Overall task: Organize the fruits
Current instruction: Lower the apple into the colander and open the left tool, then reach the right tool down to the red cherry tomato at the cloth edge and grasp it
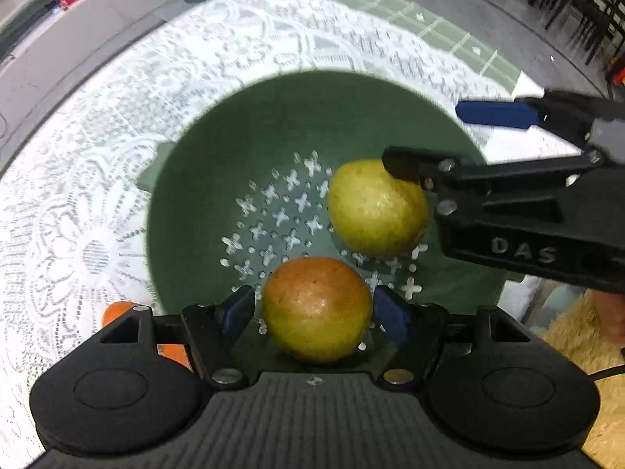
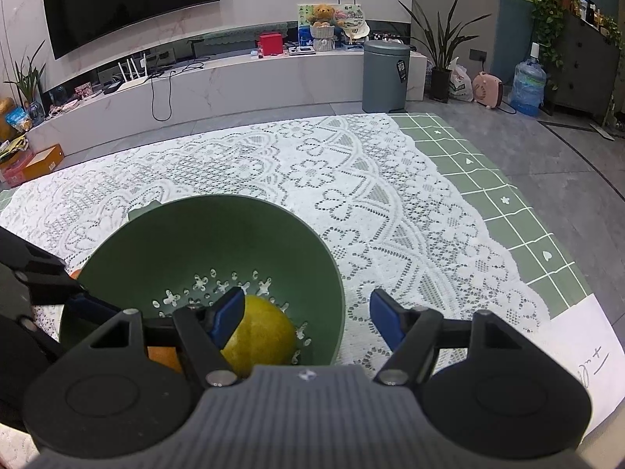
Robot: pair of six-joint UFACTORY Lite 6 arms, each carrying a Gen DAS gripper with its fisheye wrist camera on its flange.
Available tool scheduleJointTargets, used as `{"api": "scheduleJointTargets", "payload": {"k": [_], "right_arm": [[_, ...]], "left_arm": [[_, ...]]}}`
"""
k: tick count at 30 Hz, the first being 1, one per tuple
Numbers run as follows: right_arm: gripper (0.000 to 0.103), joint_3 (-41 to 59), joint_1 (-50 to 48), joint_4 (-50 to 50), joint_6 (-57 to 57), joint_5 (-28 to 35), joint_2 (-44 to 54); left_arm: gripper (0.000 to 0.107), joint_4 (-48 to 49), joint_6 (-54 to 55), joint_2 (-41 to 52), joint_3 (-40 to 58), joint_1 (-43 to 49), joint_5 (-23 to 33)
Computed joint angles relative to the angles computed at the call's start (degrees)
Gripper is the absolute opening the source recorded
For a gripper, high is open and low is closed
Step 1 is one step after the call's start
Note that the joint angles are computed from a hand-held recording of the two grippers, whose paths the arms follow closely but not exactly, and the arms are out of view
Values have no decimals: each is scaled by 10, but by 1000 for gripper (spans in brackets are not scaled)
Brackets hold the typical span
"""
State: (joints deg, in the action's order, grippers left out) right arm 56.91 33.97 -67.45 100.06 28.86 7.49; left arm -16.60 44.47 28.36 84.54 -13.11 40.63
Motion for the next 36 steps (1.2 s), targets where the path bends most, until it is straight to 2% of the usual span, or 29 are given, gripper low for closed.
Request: {"api": "scheduleJointTargets", "payload": {"k": [7,10,14,19,27,32,36], "right_arm": [[72,-11,14,-25,26,22,-17],[72,-21,29,-38,42,40,-33],[72,-21,71,-56,62,108,-50],[72,18,117,30,29,161,-58],[62,52,222,155,31,106,-55],[51,113,286,245,-13,48,9],[45,184,324,322,-81,20,81]], "left_arm": [[82,-61,52,-115,-73,43,-5],[82,-106,85,-172,-104,84,13],[82,-162,130,-240,-140,158,52],[82,-187,144,-297,-183,255,79],[82,-191,216,-347,-226,425,137],[81,-208,341,-395,-273,549,162],[79,-242,416,-439,-298,627,176]]}}
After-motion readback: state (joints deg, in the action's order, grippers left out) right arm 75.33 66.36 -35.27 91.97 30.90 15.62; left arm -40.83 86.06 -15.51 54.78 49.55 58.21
